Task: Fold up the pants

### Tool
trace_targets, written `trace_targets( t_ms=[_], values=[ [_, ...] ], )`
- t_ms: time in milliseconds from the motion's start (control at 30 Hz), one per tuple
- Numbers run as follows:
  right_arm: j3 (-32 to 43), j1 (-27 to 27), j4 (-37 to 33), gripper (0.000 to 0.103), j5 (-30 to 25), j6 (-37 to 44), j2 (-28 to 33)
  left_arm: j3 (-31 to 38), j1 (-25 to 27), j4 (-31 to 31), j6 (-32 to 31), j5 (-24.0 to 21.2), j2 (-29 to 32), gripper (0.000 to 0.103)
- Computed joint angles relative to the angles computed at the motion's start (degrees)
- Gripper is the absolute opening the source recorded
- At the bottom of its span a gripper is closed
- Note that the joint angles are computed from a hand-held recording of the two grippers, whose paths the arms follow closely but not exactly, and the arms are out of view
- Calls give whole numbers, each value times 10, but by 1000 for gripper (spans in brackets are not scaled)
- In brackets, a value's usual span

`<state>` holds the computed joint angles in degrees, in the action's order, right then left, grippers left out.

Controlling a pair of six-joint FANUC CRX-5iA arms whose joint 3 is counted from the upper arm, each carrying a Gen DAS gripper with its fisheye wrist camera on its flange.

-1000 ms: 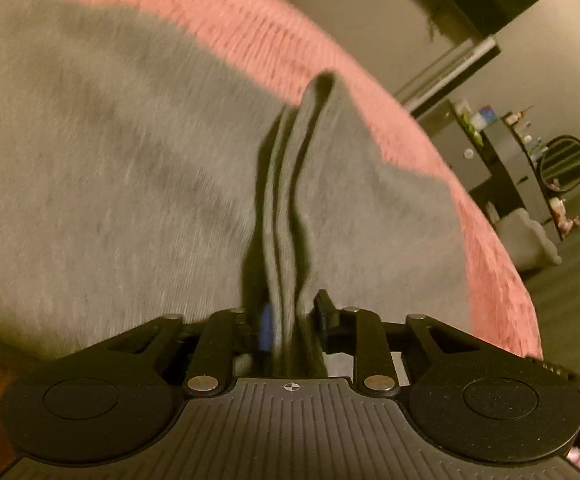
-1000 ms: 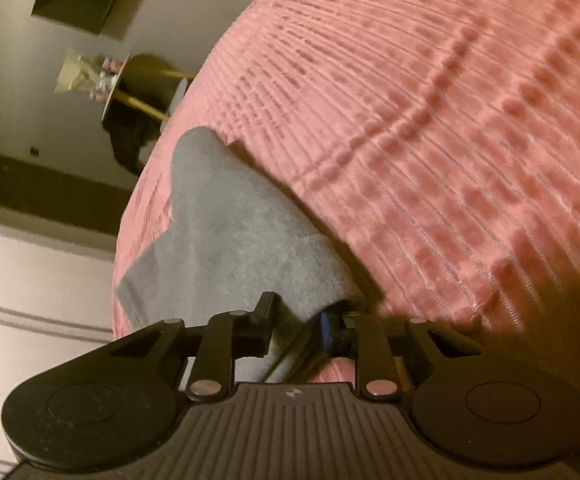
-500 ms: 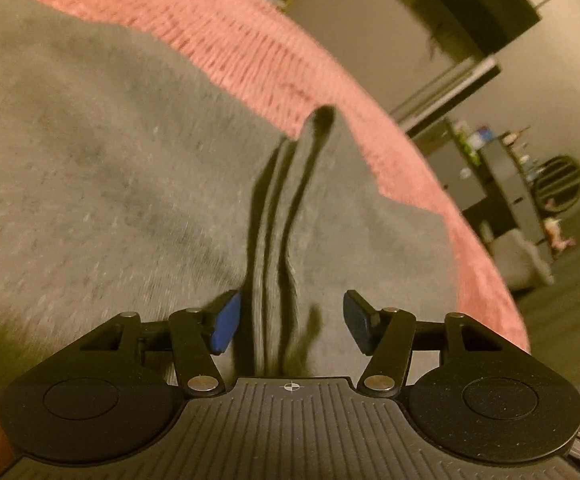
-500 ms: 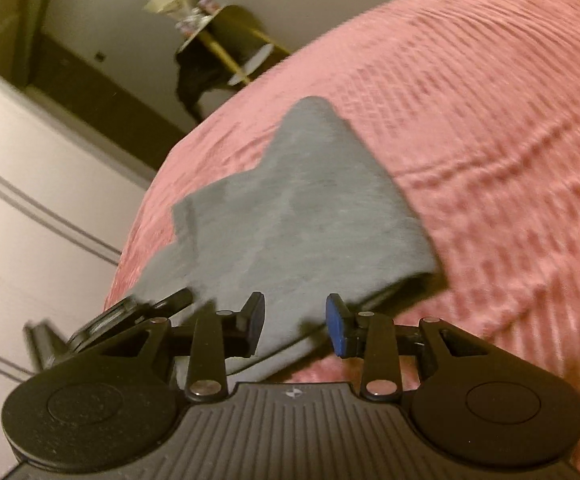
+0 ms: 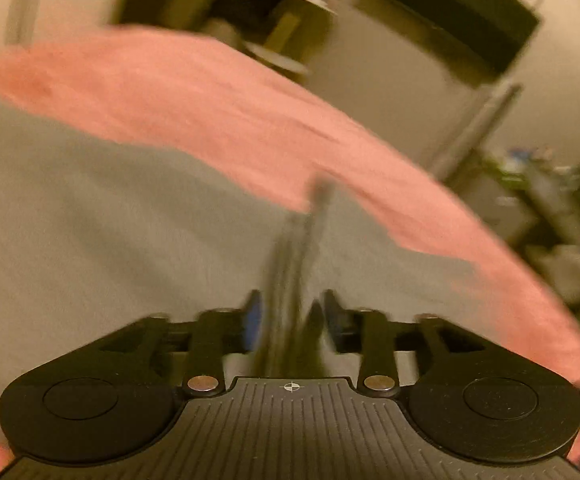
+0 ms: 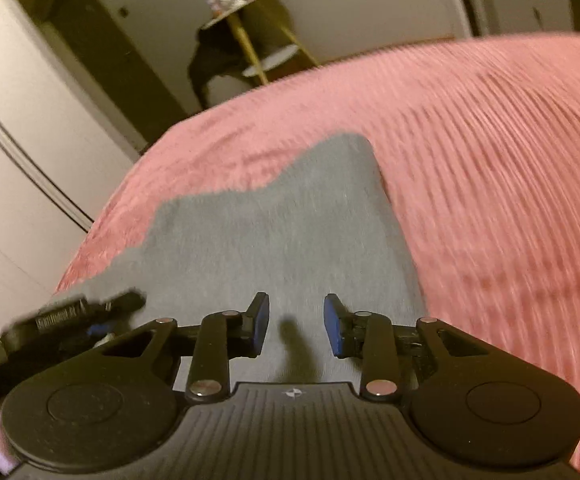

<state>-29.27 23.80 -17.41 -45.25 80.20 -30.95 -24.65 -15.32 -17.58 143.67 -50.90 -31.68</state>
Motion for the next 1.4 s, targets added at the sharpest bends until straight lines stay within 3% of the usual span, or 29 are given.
trace_targets(
  t_ms=[100,167,267,300,333,400,467,567,633,767,833,1000,1067,1233,1400],
  values=[
    [68,4,-51,31,-14,83,80,62,-85,-166,197,-156,30,78],
    [116,20,-72,31,-27,138,133,89,-121,-236,320,-274,55,82],
    [220,34,-130,34,-71,231,236,99,-159,-319,437,-400,83,83],
    [260,31,-155,39,-100,251,273,99,-164,-340,460,-431,93,84],
    [304,27,-180,53,-131,264,313,99,-161,-353,478,-456,101,85],
    [410,20,-226,70,-222,292,406,89,-155,-376,503,-482,106,86],
    [496,22,-240,71,-291,304,482,86,-146,-394,513,-495,119,86],
    [625,33,-219,71,-402,261,595,87,-137,-423,491,-503,147,90],
    [690,26,-238,69,-478,236,650,86,-113,-415,469,-473,157,93],
    [750,-39,-416,70,-595,235,699,63,-75,-399,461,-425,148,95],
    [754,-42,-433,70,-625,251,703,56,-74,-405,467,-419,147,97],
    [725,-13,-384,70,-642,341,671,53,-68,-402,462,-406,151,100],
    [701,4,-351,71,-611,367,653,54,-71,-402,464,-407,151,100],
    [673,19,-376,77,-578,324,646,50,-71,-399,463,-399,137,100],
    [622,54,-324,78,-527,365,593,47,-74,-393,464,-397,125,101]
  ],
)
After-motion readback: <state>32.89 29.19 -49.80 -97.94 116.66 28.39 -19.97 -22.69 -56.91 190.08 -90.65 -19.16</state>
